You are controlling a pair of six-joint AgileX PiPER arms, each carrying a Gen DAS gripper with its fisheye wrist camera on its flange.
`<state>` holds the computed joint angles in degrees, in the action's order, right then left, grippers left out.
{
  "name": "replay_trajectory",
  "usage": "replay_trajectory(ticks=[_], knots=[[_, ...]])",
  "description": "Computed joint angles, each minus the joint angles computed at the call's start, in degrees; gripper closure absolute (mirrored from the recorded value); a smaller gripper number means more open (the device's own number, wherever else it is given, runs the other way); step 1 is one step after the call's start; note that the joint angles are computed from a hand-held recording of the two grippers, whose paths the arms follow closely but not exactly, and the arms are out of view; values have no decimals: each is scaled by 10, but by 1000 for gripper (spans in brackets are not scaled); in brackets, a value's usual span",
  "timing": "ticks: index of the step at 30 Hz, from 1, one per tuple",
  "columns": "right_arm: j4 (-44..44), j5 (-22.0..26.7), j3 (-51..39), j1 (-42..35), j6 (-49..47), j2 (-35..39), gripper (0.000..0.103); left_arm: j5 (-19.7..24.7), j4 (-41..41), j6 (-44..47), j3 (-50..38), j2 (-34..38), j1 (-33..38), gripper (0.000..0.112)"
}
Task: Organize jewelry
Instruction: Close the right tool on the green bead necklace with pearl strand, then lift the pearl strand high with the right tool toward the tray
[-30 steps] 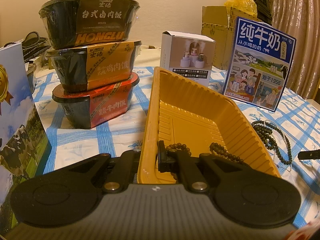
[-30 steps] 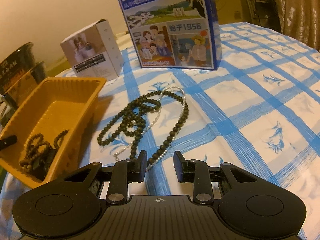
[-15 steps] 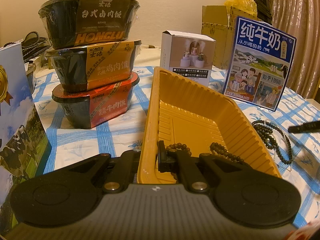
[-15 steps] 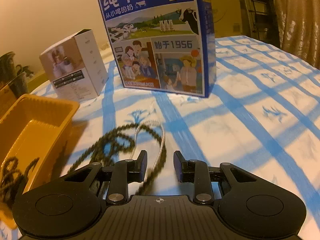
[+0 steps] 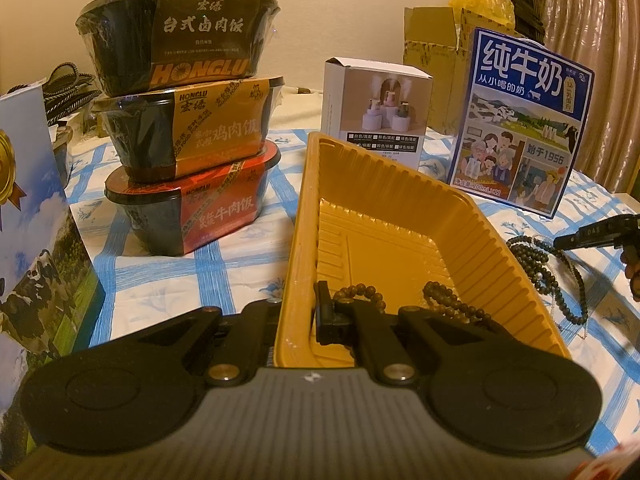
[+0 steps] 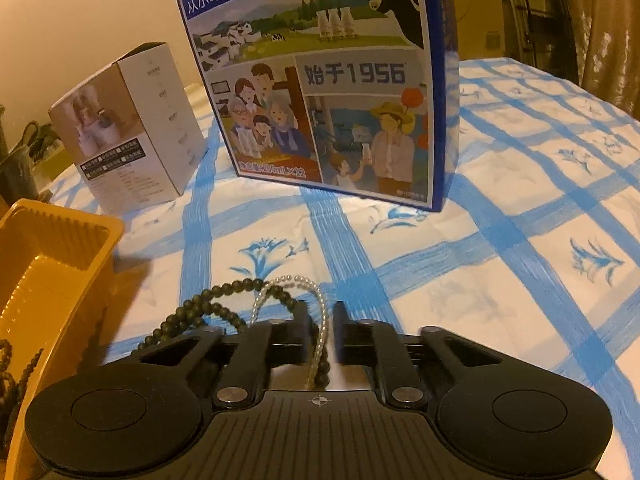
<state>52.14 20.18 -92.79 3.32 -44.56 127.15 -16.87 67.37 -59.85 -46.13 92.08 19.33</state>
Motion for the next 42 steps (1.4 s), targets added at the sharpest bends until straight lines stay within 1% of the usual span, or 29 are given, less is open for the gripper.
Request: replay_trajectory(ticks=[6, 9, 14, 16, 19, 21, 26, 30, 33, 38, 42], knots=[[100, -8, 36, -8, -113, -40, 101, -2, -2, 2, 1, 0, 1, 108], [196, -12, 65, -14, -202, -72, 101, -3, -1, 0, 0, 1, 2, 108], [337, 4, 107, -27, -334, -132, 101, -2, -6, 4, 0, 1, 1, 108], [375, 11, 119, -29, -371, -155, 101, -2, -4, 1, 0, 1, 1, 108], [402, 22, 125, -31, -395, -179, 101, -2, -2, -2, -1, 1, 1, 108], [404, 30, 126, -31, -399, -192, 101, -2, 5, -9, -2, 0, 1, 108], [384, 30, 126, -27, -385, -216, 101, -3, 4, -8, -3, 0, 1, 108], [388, 35, 134, -25, -396, -237, 101, -3, 2, -7, -2, -1, 1, 108], [372, 43, 133, -23, -384, -252, 101, -3, 1, -5, -2, -2, 0, 108], [321, 48, 114, -12, -342, -261, 101, -4, 3, -9, -2, -2, 1, 108], [282, 66, 100, -4, -301, -266, 101, -3, 8, -14, -2, -3, 1, 108]])
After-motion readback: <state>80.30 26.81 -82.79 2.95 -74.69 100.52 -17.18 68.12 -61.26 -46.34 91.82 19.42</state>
